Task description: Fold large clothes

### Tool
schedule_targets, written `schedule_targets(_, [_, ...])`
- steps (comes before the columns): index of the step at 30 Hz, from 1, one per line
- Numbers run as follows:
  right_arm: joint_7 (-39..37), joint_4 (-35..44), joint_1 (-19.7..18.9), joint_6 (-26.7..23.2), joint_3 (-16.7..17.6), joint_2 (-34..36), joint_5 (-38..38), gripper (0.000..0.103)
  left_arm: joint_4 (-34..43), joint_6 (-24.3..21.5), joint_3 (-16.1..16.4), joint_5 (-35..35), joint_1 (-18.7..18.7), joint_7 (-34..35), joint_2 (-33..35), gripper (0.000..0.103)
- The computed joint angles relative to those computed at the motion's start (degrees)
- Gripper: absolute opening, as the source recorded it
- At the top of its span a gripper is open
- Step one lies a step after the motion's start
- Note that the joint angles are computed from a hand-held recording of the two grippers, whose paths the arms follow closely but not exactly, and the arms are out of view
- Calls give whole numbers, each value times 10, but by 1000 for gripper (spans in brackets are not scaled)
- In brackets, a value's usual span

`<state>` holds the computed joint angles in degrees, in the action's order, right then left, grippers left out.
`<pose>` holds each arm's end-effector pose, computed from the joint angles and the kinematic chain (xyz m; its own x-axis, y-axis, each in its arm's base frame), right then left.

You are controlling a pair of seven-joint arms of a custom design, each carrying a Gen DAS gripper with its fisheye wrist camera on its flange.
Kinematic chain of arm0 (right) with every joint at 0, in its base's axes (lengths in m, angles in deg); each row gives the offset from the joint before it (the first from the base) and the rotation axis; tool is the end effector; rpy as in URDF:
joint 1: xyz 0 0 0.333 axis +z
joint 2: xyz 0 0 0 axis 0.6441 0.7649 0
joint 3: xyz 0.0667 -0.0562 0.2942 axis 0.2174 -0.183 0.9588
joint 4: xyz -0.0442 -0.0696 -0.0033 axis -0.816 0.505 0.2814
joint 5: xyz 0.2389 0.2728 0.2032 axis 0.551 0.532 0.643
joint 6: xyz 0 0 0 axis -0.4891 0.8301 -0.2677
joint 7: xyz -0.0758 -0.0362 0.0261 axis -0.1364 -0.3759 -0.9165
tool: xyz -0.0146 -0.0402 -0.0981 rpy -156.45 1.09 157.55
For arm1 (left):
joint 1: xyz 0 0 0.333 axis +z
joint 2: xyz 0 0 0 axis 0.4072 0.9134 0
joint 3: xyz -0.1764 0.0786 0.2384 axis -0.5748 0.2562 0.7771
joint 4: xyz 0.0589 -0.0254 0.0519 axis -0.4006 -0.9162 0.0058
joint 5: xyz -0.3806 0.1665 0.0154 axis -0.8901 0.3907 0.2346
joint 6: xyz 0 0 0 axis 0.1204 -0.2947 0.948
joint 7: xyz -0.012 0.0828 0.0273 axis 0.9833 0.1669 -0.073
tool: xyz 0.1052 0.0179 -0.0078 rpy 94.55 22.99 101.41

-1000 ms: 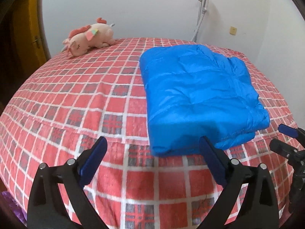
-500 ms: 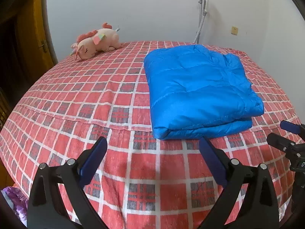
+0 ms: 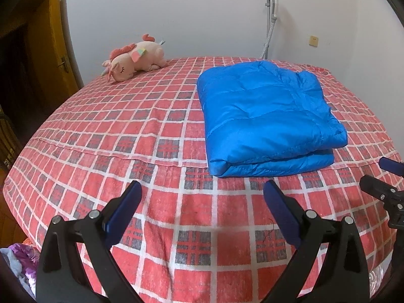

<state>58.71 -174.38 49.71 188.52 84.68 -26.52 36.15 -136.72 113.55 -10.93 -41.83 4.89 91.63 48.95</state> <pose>0.5569 0.1271 0.5429 0.0124 -0.9908 -0.1346 -0.7218 0.0843 -0.6869 0.5907 -0.3369 0.5347 -0.1838 -0.9794 -0.0837 -0.6780 0.1879 -0.7107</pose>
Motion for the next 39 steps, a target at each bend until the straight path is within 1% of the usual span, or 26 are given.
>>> schedule_targets(9, [0, -10, 0, 4, 2, -12, -5, 99, -14, 5, -2, 6, 1, -8, -12, 96])
schedule_targets(24, [-9, -15, 1, 6, 2, -17, -1, 99, -15, 3, -4, 13, 1, -12, -15, 96])
schedule_targets(39, [-8, -14, 0, 6, 4, -17, -1, 99, -20, 8, -7, 11, 3, -6, -19, 96])
